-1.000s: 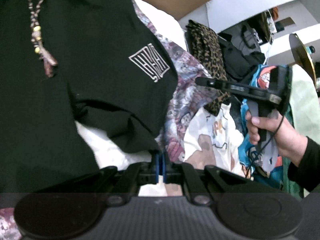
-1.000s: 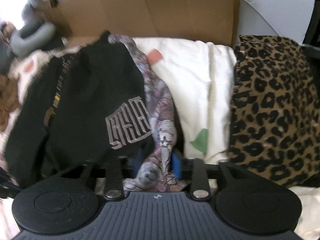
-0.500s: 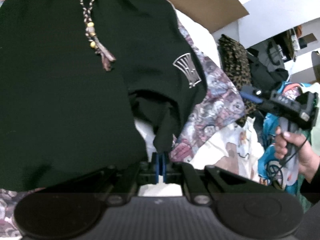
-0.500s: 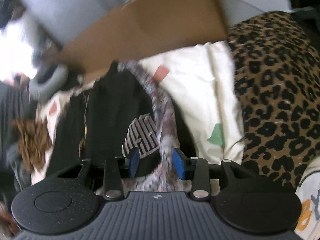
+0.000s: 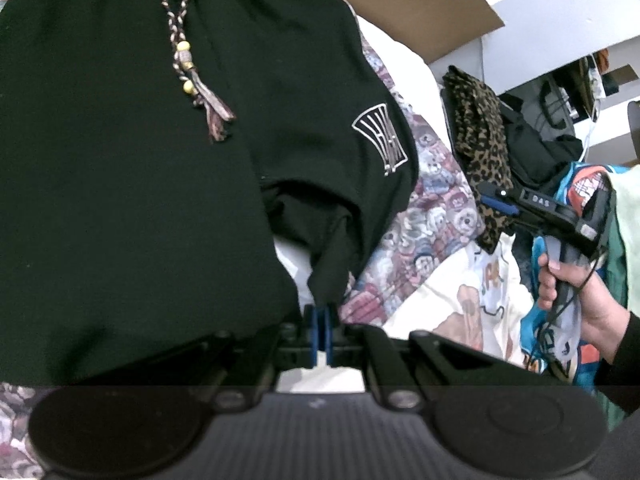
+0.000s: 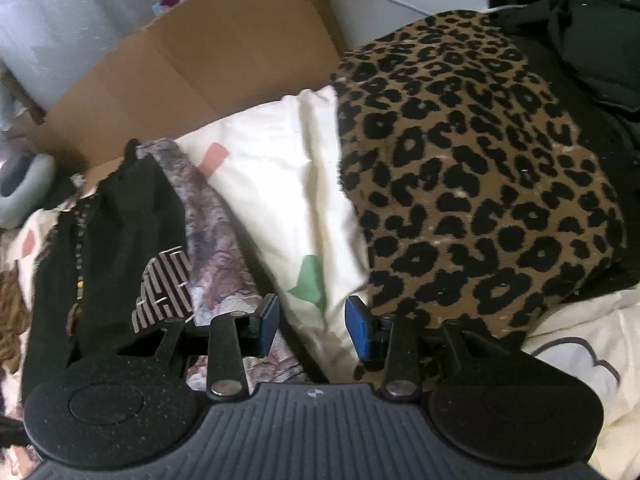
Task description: Fold clothes
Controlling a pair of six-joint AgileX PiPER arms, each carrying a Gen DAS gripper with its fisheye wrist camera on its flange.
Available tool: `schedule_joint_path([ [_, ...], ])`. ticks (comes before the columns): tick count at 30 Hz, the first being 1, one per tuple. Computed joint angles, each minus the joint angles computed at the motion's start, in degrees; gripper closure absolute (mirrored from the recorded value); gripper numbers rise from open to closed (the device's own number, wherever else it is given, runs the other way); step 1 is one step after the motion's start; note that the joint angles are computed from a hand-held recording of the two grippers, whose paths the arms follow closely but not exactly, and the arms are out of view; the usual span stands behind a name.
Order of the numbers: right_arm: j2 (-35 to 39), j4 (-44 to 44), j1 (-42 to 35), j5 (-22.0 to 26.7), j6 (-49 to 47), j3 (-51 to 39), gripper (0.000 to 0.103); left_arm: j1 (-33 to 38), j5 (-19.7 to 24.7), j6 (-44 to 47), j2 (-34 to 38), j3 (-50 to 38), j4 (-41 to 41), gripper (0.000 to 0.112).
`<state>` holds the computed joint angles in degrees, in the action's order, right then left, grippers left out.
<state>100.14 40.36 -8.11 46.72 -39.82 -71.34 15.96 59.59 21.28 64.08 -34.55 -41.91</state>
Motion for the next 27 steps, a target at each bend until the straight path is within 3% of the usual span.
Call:
schedule_joint_path([
  [5,-1.8,1.4,0.8,3.2,-8.5,0.4,0.059,-0.3,0.2,-0.1,-0.3,0.4,-0.2,0.109],
  [9,-1.1,-6.8,4.0,2.8,-7.5,-0.5,0.059,-1.1,-0.2,-0.4,-0.3,0.7,-0.5,0.109],
  [16,2.0,-13.1,5.3,2.6,-4.0,-2.6,0.059,-1.7,0.1,-0.5,-0.5,1.0,-0.4,0.109],
  [22,5.6,-12.8,4.3,4.7,-2.1,-5.0,0.06,-0.3,0.4,0.9,0.1,1.3,-0.6,0.109],
  [27,7.8,-10.7,2.7,10.0,-2.6,-8.9,0.06,-0.3,0.0,1.1,0.3,1.8,-0.9,0.109],
])
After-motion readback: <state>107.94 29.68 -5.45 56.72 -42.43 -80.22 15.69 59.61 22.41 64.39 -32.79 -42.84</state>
